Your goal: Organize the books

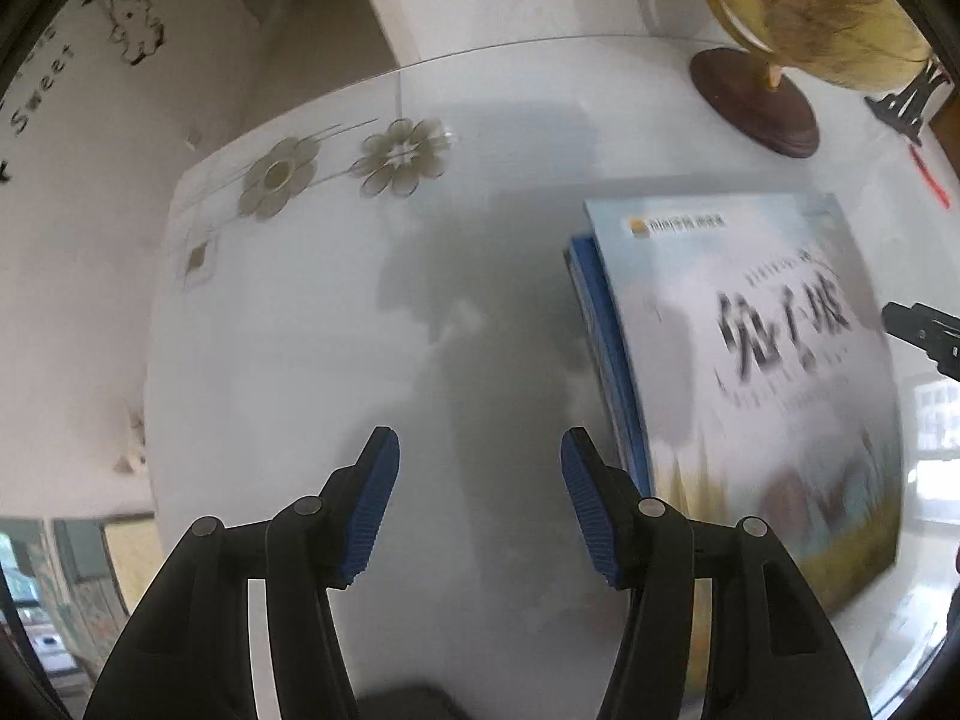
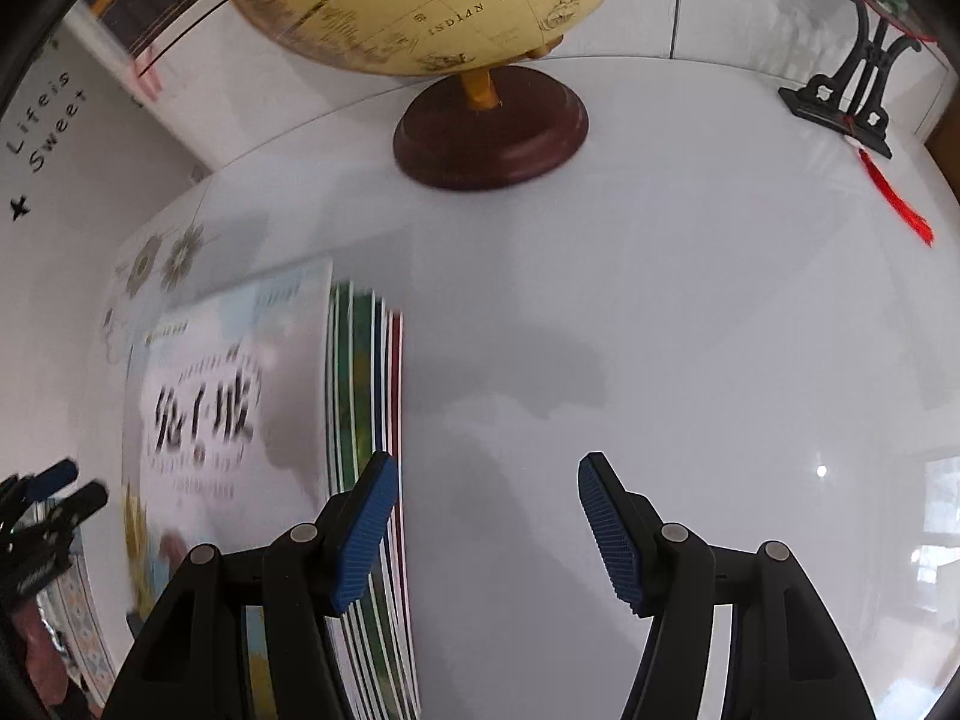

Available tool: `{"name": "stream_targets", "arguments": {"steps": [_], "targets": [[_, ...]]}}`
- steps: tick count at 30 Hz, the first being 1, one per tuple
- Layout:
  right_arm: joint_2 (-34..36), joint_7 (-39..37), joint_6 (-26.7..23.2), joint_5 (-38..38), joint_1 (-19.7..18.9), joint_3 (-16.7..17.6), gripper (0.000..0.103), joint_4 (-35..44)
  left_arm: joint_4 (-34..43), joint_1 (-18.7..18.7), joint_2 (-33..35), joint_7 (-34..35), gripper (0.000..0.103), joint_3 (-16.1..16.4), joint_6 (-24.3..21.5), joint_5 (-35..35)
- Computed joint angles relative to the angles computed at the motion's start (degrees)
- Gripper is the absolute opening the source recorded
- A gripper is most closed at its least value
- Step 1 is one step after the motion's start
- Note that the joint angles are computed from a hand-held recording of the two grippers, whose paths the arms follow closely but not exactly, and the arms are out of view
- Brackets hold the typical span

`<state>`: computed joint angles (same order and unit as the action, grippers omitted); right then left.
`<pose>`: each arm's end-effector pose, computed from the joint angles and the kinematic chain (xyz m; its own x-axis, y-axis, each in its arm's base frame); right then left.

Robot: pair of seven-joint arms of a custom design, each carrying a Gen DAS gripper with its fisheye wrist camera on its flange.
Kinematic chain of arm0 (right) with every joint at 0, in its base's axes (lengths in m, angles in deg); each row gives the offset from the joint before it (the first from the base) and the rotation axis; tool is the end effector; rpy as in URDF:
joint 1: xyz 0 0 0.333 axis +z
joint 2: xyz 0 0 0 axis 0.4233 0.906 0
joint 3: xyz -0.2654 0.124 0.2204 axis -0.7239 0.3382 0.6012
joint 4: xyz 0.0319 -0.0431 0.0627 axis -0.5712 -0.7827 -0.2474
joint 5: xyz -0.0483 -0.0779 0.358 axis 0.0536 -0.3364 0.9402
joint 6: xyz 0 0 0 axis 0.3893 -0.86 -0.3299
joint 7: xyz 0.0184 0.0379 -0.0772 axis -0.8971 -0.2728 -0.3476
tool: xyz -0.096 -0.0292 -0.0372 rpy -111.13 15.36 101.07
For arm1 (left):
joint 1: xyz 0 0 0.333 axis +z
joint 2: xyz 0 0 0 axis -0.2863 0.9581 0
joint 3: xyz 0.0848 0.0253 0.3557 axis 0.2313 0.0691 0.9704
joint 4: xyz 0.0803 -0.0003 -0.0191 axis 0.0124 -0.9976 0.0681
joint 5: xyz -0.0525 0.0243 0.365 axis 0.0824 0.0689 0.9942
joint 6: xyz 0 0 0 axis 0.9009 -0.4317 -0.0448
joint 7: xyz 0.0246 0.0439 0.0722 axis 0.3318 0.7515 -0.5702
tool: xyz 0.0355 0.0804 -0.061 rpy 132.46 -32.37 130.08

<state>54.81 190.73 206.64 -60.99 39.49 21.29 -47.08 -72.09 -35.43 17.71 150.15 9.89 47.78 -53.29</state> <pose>0.5466 0.1730 0.5495 -0.4408 -0.8743 -0.2030 -0.8400 0.4816 -0.2499 0.6847 -0.2791 0.5702 -0.5354 -0.8300 -0.1560 -0.8020 0.5576 -0.2142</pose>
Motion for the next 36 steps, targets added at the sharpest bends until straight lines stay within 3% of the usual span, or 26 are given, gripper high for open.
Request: {"name": "stream_targets", "arguments": {"steps": [5, 7, 10, 12, 15, 18, 20, 21, 22, 24, 25, 28, 31, 36], "targets": [[4.88, 1.41, -0.89, -0.03, -0.18, -0.14, 0.061, 4.78, 4.58, -1.4, 3.62, -0.71, 0.053, 0.79, 0.6, 1.4], [5.96, 1.28, -1.33, 0.07, -0.07, 0.04, 0.061, 5.98, 7.98, -0.98, 5.46, 0.06, 0.053, 0.21, -1.31, -0.16], [7.04, -0.15, -1.96, 0.58, -0.13, 0.22, 0.061, 7.32, 7.56, -1.97, 5.41, 1.26, 0.047, 0.7, -0.39, 1.11], [7.23, -0.65, -1.23, -0.03, 0.08, 0.27, 0.061, 7.58, 8.62, -2.12, 6.18, 2.4, 0.03, 0.43, -0.55, 0.93], [8.26, -1.39, -3.68, -5.19, 1.18, 0.11, 0.061, 9.91, 9.39, -2.43, 6.5, 1.77, 0.028, 0.72, -1.19, 0.65], [7.19, -1.2, -2.06, -5.21, 1.01, -0.07, 0.061, 8.35, 3.5, 0.95, 2.39, 1.3, 0.033, -1.08, 1.81, -4.65], [4.24, 1.17, 0.2, -7.0, 1.27, -0.31, 0.061, 5.38, -4.06, 4.14, -2.99, 1.53, 0.037, -2.8, 6.78, -10.17], [2.64, 1.78, 0.72, -8.12, 1.52, -0.13, 0.061, 4.38, -8.06, 5.55, -5.98, 2.04, 0.046, -3.59, 9.52, -13.03], [1.52, 1.62, 1.31, -8.25, 1.62, 0.13, 0.061, 3.67, -11.88, 6.79, -8.98, 3.06, 0.048, -4.39, 11.91, -15.95], [-1.11, 1.11, 1.82, -7.27, 2.06, 0.86, 0.061, 2.31, -18.57, 7.81, -14.87, 4.68, 0.068, -5.12, 15.14, -19.46], [-2.58, 0.68, 2.28, -6.31, 2.4, 1.27, 0.061, 1.49, -21.82, 7.78, -17.73, 5.2, 0.072, -5.18, 17.16, -20.1], [-6.37, 2.97, 2.53, -6.27, 3.72, 2.59, 0.061, 0.11, -29.39, 7.22, -25.12, 4.33, 0.073, -5.22, 21.08, -20.96], [-9.3, 5.23, 2.85, -6.48, 5.02, 3.87, 0.062, -0.34, -33.14, 6.87, -30.1, 1.45, 0.073, -5.39, 20.44, -21.76], [-11.44, 4.72, -3.36, -10.82, 7.08, 6.22, 0.062, 2.77, -39.45, 6.47, -36.53, -4.75, 0.077, -6.39, 23.74, -18.51]]}}
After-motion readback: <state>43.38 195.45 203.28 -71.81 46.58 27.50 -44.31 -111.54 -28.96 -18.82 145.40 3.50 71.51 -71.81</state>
